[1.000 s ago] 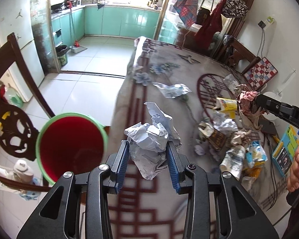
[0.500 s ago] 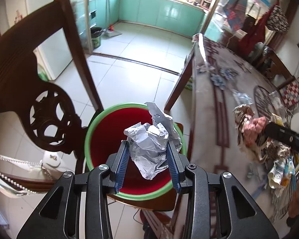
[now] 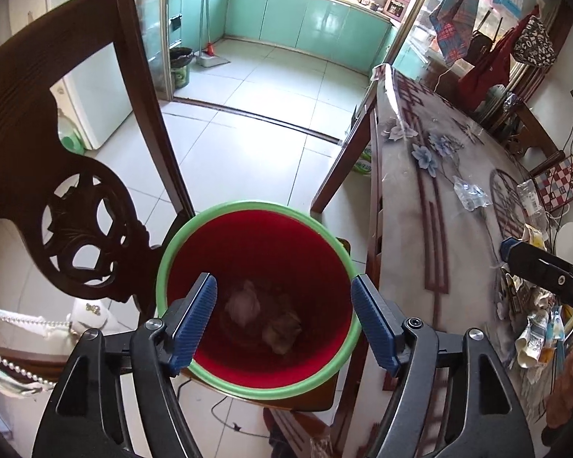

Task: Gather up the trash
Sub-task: 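Grasp brown cigarette pack with left gripper while right gripper grasps brown paper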

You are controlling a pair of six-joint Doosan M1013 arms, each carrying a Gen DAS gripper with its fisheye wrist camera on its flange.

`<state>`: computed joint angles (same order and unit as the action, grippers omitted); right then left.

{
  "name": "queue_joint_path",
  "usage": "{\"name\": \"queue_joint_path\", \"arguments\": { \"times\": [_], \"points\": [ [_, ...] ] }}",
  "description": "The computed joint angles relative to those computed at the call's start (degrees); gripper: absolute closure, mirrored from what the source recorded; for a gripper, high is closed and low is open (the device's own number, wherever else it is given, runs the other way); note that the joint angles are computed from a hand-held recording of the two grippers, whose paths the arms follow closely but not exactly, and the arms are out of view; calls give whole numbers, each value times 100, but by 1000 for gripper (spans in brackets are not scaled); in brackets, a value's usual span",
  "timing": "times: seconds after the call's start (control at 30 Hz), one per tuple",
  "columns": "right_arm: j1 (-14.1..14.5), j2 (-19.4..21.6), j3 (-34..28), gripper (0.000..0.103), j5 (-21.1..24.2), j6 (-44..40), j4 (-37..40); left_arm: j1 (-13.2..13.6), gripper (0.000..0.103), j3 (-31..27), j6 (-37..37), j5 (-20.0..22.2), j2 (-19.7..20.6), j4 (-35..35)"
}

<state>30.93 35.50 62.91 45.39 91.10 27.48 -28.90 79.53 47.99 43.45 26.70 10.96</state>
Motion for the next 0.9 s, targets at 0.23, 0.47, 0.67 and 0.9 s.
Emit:
{"name": "queue_joint_path", "arguments": {
  "times": [0.23,0.47,0.67,0.9],
  "points": [
    [-37,-648,692,64,-458,-15,-587,-257,23,-67,-300,-138,-113,560],
    [-274,-1272,1502,45,-853,137,-910,-642,20,-371,-277,-24,-17,843],
    [-744,-1597,1972,40,-574,698,-1871,-940,19,-716,-134,95,207,369],
    [-1299,-1409,2077,40,342,666,-2348,-1273,19,-1199,-149,277,542,24]
  ]
}}
